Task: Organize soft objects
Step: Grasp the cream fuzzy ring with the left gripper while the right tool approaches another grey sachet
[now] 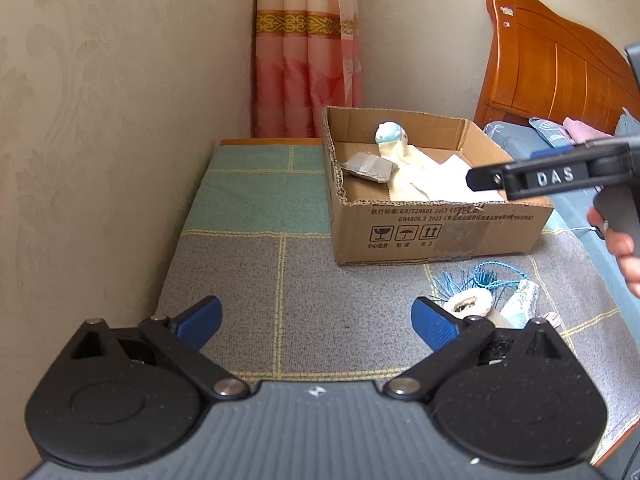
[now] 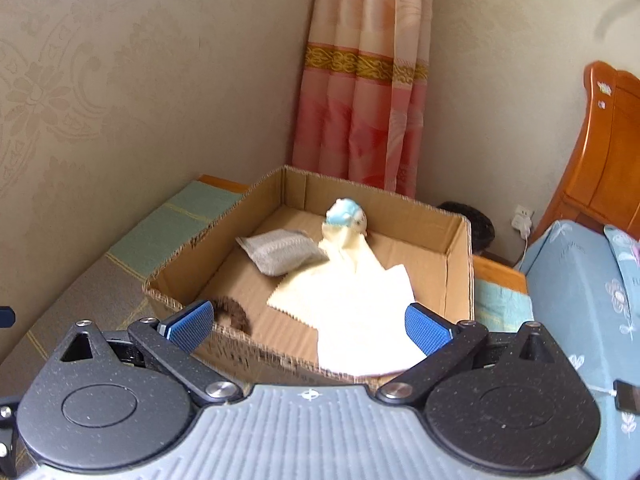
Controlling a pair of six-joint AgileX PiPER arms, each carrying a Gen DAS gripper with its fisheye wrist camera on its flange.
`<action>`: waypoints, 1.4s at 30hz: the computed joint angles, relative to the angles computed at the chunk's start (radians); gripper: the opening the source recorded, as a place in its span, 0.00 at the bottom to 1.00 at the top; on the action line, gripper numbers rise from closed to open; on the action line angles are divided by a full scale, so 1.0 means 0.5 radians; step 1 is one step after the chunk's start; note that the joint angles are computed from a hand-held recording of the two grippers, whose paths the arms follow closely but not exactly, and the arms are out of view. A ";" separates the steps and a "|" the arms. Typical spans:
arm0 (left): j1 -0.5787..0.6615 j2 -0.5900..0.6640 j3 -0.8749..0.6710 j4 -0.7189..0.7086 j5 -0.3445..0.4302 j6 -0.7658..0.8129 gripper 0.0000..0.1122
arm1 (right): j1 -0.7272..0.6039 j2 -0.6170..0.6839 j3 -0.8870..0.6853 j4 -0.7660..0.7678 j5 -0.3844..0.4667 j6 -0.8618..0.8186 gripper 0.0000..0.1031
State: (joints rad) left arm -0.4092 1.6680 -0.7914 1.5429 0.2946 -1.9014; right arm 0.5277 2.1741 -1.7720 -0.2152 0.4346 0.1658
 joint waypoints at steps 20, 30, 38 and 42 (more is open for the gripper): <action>-0.064 0.143 -0.149 -0.342 -0.014 0.395 0.90 | 0.021 -0.347 1.033 -1.213 -0.293 1.369 1.00; -0.156 0.257 -0.314 -0.709 0.058 0.780 0.90 | -0.030 -0.314 1.161 -0.885 -0.435 1.061 1.00; -0.195 0.355 -0.439 -0.899 0.031 1.019 0.90 | -0.095 -0.311 1.222 -0.324 -0.575 0.461 1.00; -0.192 0.408 -0.481 -0.902 -0.072 1.057 0.89 | -0.128 -0.334 1.312 -0.341 -0.683 0.410 1.00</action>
